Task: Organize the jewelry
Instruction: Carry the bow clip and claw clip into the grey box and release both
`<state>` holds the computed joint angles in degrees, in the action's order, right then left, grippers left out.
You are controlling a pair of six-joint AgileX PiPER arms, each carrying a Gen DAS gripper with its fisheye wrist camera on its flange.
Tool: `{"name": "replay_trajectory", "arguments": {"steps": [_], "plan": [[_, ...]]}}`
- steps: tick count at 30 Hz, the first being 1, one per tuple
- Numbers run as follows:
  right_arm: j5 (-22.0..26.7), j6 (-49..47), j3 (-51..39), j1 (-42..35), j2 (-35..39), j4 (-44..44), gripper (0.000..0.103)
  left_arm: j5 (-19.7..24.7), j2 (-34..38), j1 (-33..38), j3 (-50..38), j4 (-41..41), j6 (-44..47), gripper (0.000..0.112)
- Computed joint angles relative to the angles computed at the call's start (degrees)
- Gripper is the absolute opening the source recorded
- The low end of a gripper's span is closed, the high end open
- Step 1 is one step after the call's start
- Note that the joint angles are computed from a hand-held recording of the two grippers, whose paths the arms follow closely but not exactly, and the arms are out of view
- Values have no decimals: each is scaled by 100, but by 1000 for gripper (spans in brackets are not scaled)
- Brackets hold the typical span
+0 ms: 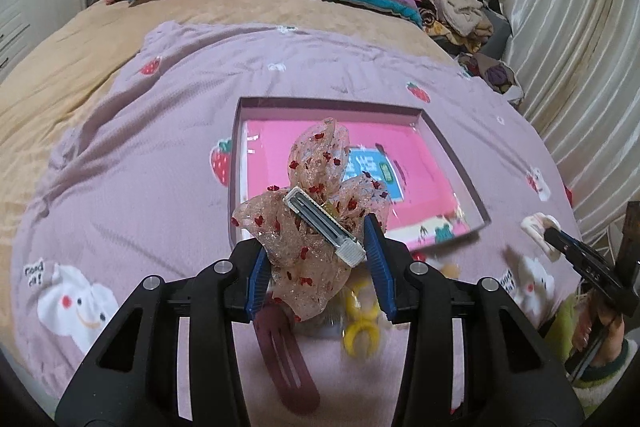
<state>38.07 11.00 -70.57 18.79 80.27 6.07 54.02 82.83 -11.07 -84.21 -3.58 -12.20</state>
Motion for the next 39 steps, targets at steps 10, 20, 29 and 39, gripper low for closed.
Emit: {"name": "replay_trajectory", "arguments": {"steps": [10, 20, 29, 39], "plan": [[256, 117, -1122, 272, 707, -111, 22, 44, 815, 260, -796, -194, 169, 35], [667, 192, -2721, 648, 1925, -191, 22, -25, 1454, 356, -1179, -341, 178, 35], [1073, 311, -4052, 835, 2959, -394, 22, -127, 1666, 325, -987, -416, 343, 35], [1220, 631, -4662, 927, 3701, -878, 22, -134, 1580, 307, -750, -363, 416, 48]]}}
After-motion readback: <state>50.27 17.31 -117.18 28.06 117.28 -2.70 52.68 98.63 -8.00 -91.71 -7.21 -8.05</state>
